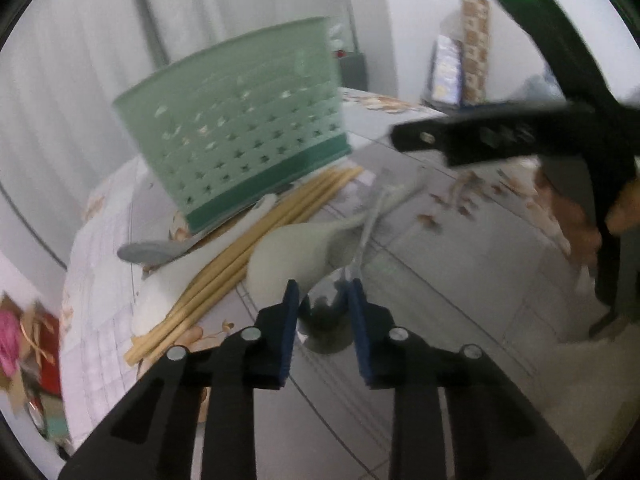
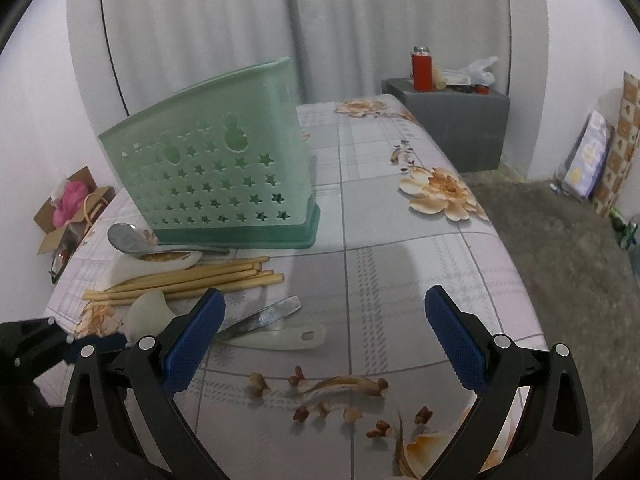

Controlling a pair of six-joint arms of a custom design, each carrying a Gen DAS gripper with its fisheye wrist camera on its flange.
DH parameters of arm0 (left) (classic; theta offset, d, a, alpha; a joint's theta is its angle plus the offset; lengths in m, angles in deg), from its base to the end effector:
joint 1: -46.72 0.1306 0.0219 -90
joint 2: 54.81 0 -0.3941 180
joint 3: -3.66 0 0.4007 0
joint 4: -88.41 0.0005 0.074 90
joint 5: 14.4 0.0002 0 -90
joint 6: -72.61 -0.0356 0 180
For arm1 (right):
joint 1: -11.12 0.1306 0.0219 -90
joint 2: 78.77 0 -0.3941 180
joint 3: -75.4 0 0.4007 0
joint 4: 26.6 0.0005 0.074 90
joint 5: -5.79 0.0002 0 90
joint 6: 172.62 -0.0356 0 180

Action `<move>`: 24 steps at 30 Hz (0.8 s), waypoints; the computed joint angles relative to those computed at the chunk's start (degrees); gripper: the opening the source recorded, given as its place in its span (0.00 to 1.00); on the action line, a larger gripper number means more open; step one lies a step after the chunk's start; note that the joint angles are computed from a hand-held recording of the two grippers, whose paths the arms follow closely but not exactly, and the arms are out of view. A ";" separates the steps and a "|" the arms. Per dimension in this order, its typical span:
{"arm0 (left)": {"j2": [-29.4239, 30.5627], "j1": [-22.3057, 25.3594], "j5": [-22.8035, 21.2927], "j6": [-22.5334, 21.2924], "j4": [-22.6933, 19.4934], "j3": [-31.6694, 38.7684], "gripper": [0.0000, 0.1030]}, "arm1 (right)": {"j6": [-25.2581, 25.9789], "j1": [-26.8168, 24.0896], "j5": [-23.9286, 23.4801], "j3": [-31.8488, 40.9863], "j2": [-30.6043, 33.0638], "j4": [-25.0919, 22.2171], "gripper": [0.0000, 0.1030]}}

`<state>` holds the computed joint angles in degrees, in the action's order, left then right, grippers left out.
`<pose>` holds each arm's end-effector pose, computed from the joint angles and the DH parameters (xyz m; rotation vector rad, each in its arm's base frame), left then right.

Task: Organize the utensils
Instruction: 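Move the left tool toward the silver spoon beside the basket, then close the left tool on the silver spoon's handle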

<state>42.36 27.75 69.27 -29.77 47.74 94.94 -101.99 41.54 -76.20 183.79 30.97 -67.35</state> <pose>0.5163 -0.1738 0.4009 0.5920 2.3035 0.0768 0.5517 0.3176 0.4187 -0.1511 2.3087 0.2855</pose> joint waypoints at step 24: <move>-1.46 -4.28 -7.06 4.52 4.24 -4.41 0.41 | -0.43 0.31 0.41 -3.57 -4.23 1.85 0.93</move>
<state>40.90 23.46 62.21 -25.25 51.98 90.53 -102.42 41.85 -75.79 180.22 26.74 -65.50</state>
